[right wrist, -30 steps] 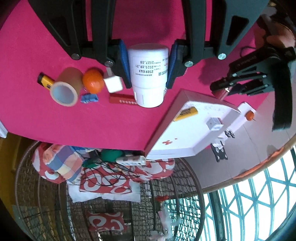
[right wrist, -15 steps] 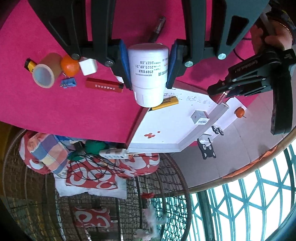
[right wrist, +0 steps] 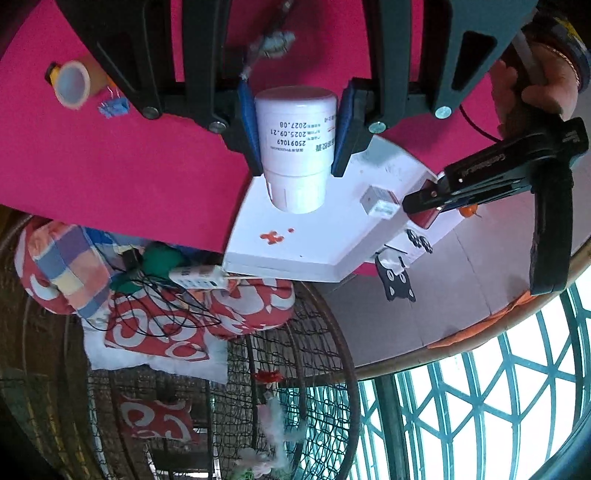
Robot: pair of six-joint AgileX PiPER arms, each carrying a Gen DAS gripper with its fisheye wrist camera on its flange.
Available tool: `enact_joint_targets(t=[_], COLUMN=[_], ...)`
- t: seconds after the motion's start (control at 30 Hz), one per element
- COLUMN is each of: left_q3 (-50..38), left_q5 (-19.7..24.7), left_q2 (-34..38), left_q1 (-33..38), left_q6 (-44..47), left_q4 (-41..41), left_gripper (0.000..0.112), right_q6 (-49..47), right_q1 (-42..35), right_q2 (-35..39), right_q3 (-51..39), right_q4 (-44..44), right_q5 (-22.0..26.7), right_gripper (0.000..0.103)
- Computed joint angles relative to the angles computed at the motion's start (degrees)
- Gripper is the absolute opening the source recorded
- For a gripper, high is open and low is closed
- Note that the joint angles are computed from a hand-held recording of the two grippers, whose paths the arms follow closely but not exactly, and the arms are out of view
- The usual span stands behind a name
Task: Organize rigid objects
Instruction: 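Carry the red cylinder and pill bottle into the white tray and open both grippers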
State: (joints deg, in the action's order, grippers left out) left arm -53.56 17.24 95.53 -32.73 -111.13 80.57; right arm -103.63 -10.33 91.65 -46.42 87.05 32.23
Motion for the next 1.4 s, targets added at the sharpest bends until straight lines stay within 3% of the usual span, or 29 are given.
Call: enact_joint_targets(t=[0.13,0.27,0.5,0.6,0.73,0.97,1.2,1.33,1.4], left_q3=[-3.15,-7.75,-17.53,-22.09,-28.37,-38.12,-43.72,-44.19,-42.59], left_q5=[-3.54,2.42,6.77,6.56,10.82,16.38,19.25,19.16,17.71], left_q2=[2.55,6.71,14.05,17.05,21.06,27.82,31.62,31.79,30.97], left_q1=[4.73,5.22,7.69,8.81,8.4,7.63,7.02,7.19,7.51], left_q6=[7.12,14.32,28.11,36.24,40.8,45.74,49.56,49.54,47.47], left_q4=[-7.49,-13.08,-24.07,-29.75,-32.06,-33.93,-36.31,-36.9,-35.96], left_gripper=[0.028,0.028,0.029,0.029,0.029,0.029,0.029,0.029,0.033], right_q6=[-0.21,1.06,25.05,28.42,30.21,47.65,46.3,44.03,38.65], right_q1=[3.99,7.21,11.07,12.86,14.93,16.79,17.62,18.51,18.73], right_q2=[1.54,4.6,15.15,18.28,21.56,26.59,27.21,26.4,25.7], right_q3=[-2.32,-5.25,-17.33,-20.21,-22.72,-28.37,-27.87,-26.95,-25.69], right_q4=[1.87,2.22,-15.12,-17.59,-19.14,-37.06,-36.46,-34.96,-29.89], right_q5=[-4.47,-7.88,-9.99,-11.61,-15.58,-17.09,-19.23,-20.66,-21.66], right_gripper=[0.036,0.036,0.036,0.036,0.036,0.036,0.036,0.036,0.036])
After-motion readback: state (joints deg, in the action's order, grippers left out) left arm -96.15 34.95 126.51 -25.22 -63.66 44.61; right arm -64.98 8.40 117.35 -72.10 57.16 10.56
